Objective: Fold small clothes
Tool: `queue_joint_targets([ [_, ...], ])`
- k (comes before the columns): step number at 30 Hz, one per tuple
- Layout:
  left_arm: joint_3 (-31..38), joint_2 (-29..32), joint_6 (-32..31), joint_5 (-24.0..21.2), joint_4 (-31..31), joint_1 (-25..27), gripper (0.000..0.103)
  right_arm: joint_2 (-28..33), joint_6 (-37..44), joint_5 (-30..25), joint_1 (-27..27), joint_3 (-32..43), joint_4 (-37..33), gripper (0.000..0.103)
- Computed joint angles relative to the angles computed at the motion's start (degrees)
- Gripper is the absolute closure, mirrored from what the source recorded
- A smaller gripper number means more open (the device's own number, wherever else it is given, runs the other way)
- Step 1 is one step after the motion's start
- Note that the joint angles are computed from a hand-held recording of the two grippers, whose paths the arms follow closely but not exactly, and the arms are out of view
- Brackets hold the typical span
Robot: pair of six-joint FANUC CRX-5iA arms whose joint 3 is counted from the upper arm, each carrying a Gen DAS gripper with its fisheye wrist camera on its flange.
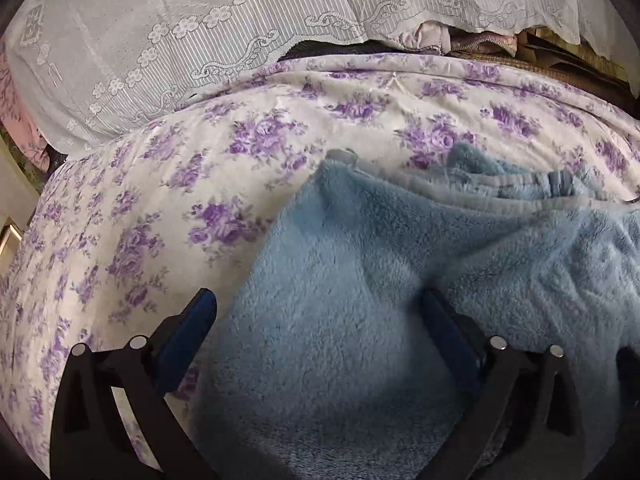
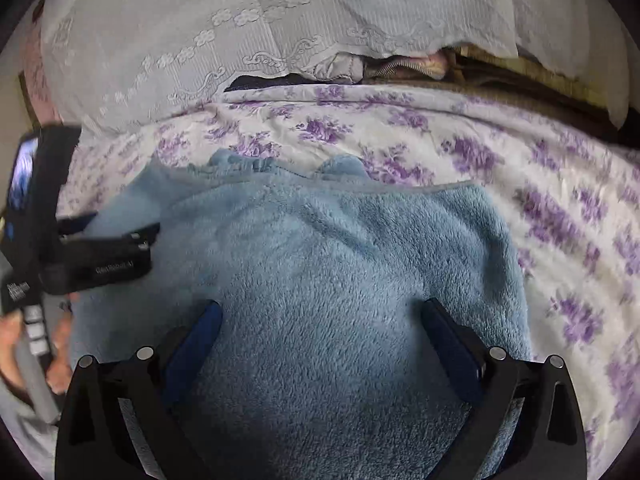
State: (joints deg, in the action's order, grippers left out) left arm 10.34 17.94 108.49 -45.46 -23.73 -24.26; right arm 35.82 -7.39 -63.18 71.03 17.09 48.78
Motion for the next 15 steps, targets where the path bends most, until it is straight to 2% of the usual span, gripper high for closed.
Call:
queue_joint_targets([
  [6,-0.9,-1.7,3.7,1.2,-3.6,-1.0,0.004,-3.1,-5.7,4.0,0.0,-4.7,2.3,0.003],
  [10,-1.8,-2.8,3.1,2.3,-2.4,-0.6,0.004,-5.1,-9.9,5.2,0.9,-7.5,5.3,0.003],
  [15,-2.2,-3.7,3.5,2.5,-2.8,-1.1,0.004,-5.6,-10.2,5.3,2.0,-8.1,6.8,0.003],
])
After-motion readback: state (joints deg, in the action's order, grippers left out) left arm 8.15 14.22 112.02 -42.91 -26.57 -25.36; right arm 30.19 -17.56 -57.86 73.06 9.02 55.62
